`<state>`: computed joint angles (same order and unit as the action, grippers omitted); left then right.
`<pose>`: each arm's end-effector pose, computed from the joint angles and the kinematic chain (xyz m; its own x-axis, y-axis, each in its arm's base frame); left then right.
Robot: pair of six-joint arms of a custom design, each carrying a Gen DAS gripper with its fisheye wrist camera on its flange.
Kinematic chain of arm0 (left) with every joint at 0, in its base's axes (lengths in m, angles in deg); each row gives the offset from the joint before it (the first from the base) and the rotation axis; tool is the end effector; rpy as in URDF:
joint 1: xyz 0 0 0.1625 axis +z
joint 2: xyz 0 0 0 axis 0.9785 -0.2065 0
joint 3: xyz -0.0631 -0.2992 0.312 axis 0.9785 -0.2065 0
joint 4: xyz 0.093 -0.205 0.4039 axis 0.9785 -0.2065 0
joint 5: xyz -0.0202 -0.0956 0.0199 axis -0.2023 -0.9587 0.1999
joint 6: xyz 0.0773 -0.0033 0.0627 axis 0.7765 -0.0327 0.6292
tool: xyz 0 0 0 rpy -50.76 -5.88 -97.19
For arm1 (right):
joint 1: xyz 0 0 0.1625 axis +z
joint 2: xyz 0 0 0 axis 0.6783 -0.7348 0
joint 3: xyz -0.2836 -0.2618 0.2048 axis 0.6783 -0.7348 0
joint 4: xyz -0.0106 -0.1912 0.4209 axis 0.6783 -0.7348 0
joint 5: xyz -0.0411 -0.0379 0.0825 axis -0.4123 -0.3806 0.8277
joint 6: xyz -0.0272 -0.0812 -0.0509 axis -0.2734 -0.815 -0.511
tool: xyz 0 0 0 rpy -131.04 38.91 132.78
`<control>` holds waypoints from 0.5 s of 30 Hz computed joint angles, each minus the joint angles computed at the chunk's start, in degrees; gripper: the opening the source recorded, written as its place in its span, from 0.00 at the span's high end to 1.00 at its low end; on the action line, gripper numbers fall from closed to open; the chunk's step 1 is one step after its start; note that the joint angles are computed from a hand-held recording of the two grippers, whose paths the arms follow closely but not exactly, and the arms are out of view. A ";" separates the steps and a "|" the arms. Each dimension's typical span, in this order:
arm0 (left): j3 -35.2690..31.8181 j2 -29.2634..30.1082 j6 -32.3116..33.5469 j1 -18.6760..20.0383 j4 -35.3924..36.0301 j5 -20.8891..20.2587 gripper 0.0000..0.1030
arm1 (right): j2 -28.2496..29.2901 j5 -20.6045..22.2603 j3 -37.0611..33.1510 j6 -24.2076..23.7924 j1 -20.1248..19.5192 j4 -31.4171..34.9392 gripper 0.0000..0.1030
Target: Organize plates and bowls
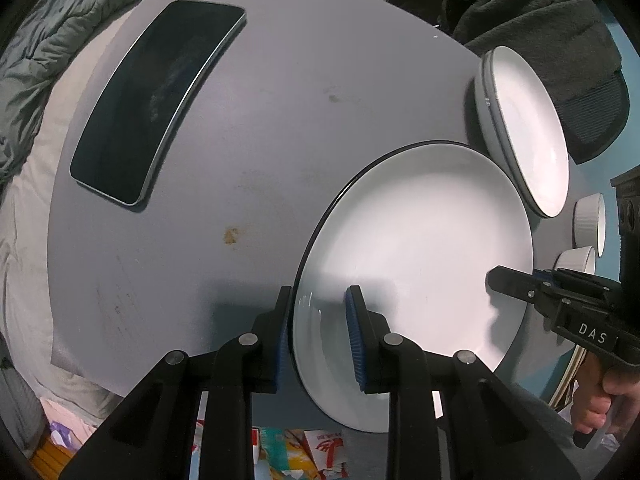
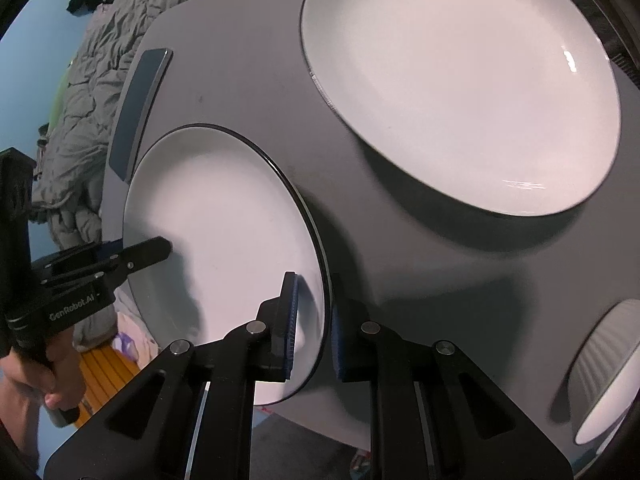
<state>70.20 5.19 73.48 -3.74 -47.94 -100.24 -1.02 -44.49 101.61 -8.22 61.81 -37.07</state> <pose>-0.0512 -0.8597 0.2614 -0.8307 0.2127 -0.5144 0.1285 0.9724 0.1946 0.3108 -0.8048 0.0556 -0.9234 0.1186 0.3652 0.1232 0.9923 -0.0108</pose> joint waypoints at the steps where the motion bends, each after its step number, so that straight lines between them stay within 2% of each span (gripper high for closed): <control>1: 0.69 -0.32 -1.21 -1.16 0.26 -0.26 0.76 | -0.33 -0.01 0.37 0.20 -0.01 -0.22 0.86; 12: 1.10 -1.44 0.11 -3.54 -0.10 -1.02 0.76 | 0.04 -1.61 -2.25 1.27 0.97 0.30 0.86; 14: -1.32 0.05 0.48 -4.17 0.82 -1.21 0.76 | -0.40 -1.91 -2.23 1.13 0.87 0.01 0.86; 15: -5.01 2.20 0.57 -4.31 2.41 -1.28 0.76 | -0.65 -2.03 -2.13 0.98 0.75 -0.16 0.86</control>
